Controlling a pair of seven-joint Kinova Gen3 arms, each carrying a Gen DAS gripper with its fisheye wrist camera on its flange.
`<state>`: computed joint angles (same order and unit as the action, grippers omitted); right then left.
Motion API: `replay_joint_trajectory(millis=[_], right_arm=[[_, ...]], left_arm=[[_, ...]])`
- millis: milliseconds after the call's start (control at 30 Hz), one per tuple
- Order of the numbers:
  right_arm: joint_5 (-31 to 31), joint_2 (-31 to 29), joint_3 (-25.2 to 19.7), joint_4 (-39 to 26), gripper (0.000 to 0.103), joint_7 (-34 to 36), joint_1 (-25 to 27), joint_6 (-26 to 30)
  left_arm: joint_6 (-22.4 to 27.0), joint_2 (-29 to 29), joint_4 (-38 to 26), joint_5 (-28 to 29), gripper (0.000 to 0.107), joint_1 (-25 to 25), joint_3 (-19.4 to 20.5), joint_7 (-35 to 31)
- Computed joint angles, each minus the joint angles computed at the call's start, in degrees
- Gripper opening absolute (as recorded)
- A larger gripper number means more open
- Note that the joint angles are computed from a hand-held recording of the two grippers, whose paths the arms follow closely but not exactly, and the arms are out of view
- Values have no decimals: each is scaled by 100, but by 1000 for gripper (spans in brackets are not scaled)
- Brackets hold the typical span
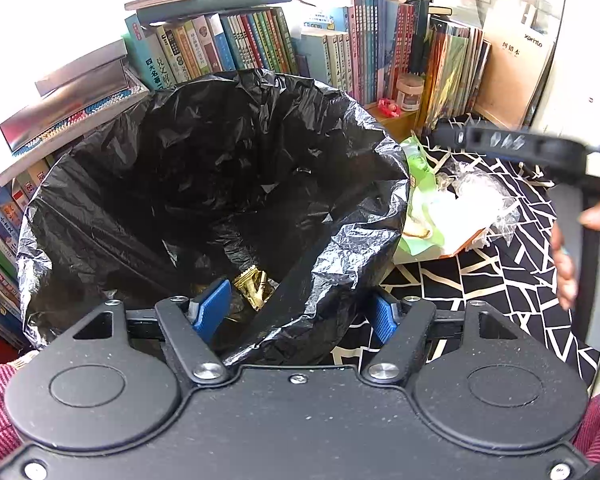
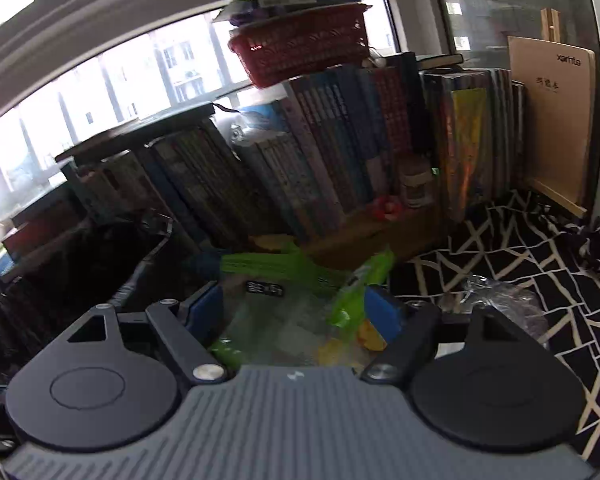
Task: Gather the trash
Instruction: 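Reach the right gripper to the green snack bag and grasp it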
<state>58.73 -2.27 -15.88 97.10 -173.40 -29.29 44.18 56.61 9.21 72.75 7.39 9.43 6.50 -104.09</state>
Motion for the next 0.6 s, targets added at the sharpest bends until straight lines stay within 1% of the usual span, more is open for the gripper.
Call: replay_joint_trajectory(millis=[67, 100, 167, 233, 367, 433, 533, 567, 600], right_arm=[[-37, 191, 17, -134, 86, 39, -20, 359], [-112, 273, 66, -188, 86, 80, -39, 432], [-268, 388, 199, -222, 86, 123, -54, 355], [-322, 468, 319, -177, 86, 45, -65, 181], [-377, 622, 565, -56, 86, -122, -6, -401], [-545, 665, 682, 0, 86, -163, 70, -754], [-788, 699, 809, 86, 85, -269, 133, -1053], [-788, 693, 842, 133, 84, -360, 132, -1111], [-745, 692, 867, 161, 78, -464, 120, -1133]], left_arm=[[-34, -13, 24, 8, 69, -3, 1, -21], [-46, -16, 32, 16, 69, -7, 1, -32], [-59, -22, 42, 47, 69, -21, 1, -57], [-70, -33, 61, 81, 69, -35, 1, -73], [-27, -33, 41, 121, 69, -51, -7, -44], [64, 0, -33, 202, 69, -91, -11, -32], [115, 23, -81, 233, 69, -110, -16, -10], [105, 21, -76, 221, 69, -105, -15, -12], [96, 20, -70, 200, 69, -95, -14, -10]])
